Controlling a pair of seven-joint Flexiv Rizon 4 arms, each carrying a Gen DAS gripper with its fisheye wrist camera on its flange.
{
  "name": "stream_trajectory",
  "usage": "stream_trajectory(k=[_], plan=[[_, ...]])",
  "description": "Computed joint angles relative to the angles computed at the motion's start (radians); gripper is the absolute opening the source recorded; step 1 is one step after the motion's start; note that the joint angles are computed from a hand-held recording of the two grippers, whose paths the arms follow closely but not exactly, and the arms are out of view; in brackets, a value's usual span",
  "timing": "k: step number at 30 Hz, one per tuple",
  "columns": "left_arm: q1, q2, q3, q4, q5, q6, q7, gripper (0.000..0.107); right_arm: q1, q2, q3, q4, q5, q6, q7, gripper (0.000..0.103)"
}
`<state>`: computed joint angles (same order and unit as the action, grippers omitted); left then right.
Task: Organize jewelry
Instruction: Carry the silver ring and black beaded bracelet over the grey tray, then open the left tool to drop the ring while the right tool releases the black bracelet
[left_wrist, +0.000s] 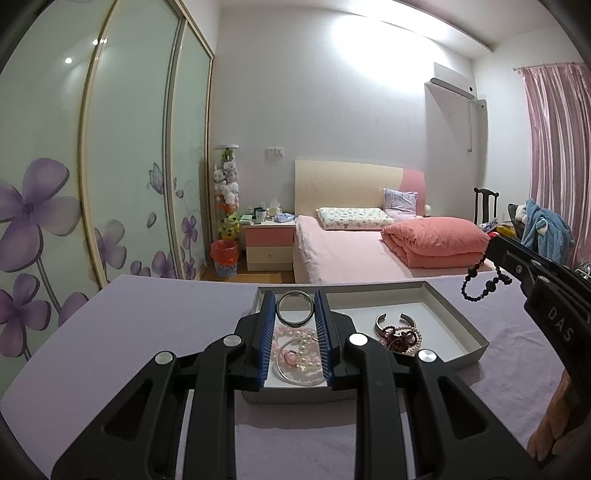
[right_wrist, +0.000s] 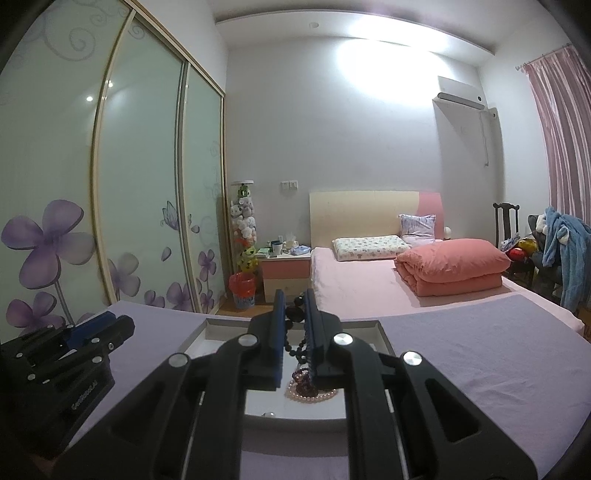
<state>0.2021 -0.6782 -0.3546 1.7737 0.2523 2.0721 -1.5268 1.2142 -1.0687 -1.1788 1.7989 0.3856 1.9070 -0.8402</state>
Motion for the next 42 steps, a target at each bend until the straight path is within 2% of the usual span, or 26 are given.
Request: stream_trajectory(k=[9,14,20,31,33,35,36,42], plan=[[0.033,-0.023,-0.053,-0.033,0.006,-0.052,0.016,0.023,-0.021,-0.006,0.005,-0.026,-0.015,-0.020,0.010,0.011],[0.072,-0.065,-0.128,-0.082,0.012,-0.109,0.052,0.023,-0.066,-0.001,0.029,-0.065,-0.047,-0.029,0.020,0.011],[0.078,-0.115,-0.185,-0.132,-0.044,-0.186,0.134,0.023,-0.174,0.043,0.137,-0.141,-0.113,-0.057,0.020,0.011],[0.048,-0.187,-0.216,-0.209,-0.189,-0.296,0.303,0.023,-0.383,0.074,0.345,-0.297,-0.277,-0.148,0.089,0.011],[0.058,-0.193,-0.235,-0.207,-0.214,-0.310,0.329,0.024,-0.431,0.095,0.412,-0.314,-0.320,-0.159,0.093,0.015],[0.078,-0.195,-0.258,-0.198,-0.237,-0.317,0.350,0.037,-0.443,0.102,0.428,-0.308,-0.335,-0.153,0.111,0.050],[0.090,-0.195,-0.271,-0.189,-0.244,-0.310,0.358,0.040,-0.427,0.097,0.404,-0.292,-0.325,-0.139,0.125,0.053],[0.188,-0.179,-0.355,-0.125,-0.252,-0.279,0.347,0.042,-0.379,0.136,0.368,-0.200,-0.288,-0.111,0.141,0.053]])
